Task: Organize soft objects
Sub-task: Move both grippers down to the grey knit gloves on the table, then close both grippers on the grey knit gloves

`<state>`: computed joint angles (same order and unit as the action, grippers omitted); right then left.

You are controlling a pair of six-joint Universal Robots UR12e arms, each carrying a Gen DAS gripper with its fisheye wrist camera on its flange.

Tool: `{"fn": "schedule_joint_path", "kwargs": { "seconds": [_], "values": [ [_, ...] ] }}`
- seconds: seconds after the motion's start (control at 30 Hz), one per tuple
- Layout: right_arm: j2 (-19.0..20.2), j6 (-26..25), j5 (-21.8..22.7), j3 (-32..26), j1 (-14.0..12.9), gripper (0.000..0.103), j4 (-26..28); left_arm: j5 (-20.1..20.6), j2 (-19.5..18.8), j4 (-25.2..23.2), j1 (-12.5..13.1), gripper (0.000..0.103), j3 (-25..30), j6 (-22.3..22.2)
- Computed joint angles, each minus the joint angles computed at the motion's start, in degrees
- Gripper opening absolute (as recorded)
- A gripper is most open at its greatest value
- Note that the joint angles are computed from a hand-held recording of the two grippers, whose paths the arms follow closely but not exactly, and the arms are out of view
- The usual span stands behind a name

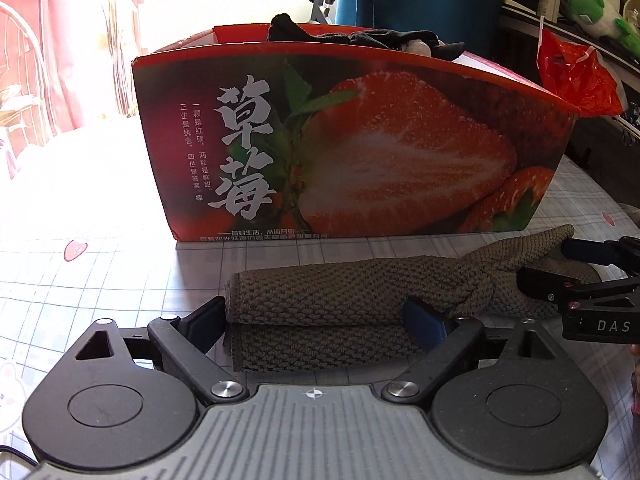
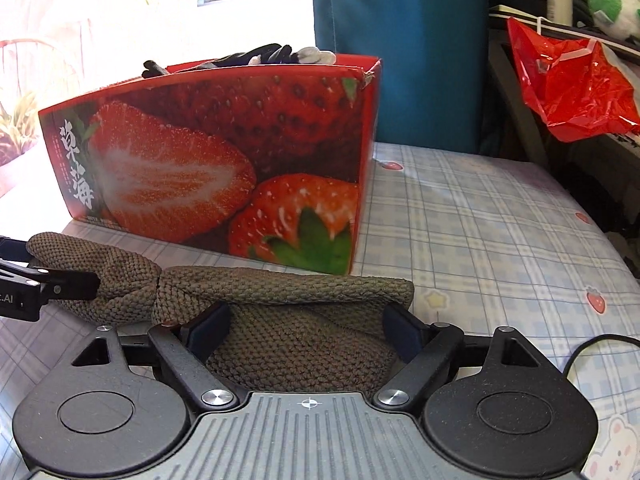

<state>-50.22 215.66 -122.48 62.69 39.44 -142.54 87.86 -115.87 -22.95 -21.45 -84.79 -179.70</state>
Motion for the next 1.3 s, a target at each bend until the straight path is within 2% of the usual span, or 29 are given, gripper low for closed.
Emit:
{"fn": "schedule_joint_path", "kwargs": {
  "seconds": [0.17, 0.3, 0.4, 0.47, 0.57, 0.97, 1.13, 1.3],
  "values": [
    [0.0, -0.2, 0.5, 0.0, -0.1, 0.083, 0.0, 0.1, 0.3, 0.6, -0.2, 0.087, -0.6, 0.9],
    [-0.1, -0.6, 0.9, 0.3, -0.1, 0.077, -0.6, -0.2, 0.5, 1.4, -0.3, 0.08, -1.1, 1.4],
    [-0.3, -0.8, 1.4, 0.6, -0.2, 0.074, -1.2, -1.0, 0.7, 1.9, -0.3, 0.071, -1.5, 2.1],
    [-0.3, -1.1, 1.7, 0.8, -0.2, 0.071, -1.6, -1.8, 0.8, 2.4, -0.3, 0.06, -1.7, 2.6],
    [-0.4, -2.2, 2.1, 1.1, -0.1, 0.063, -2.8, -2.3, 1.0, 3.2, -0.4, 0.051, -2.2, 3.1],
    [-0.6, -5.5, 4.6, 1.9, -0.1, 0.035, -6.2, -2.6, 1.0, 4.7, -0.4, 0.049, -2.8, 3.4],
    [-0.7, -8.9, 6.3, 2.5, 0.0, 0.018, -8.6, -2.6, 1.0, 4.9, -0.4, 0.049, -2.9, 3.4],
    [-0.6, -10.7, 7.0, 2.6, 0.0, 0.016, -9.7, -2.4, 1.1, 5.3, -0.5, 0.049, -3.1, 3.3]
  ]
}}
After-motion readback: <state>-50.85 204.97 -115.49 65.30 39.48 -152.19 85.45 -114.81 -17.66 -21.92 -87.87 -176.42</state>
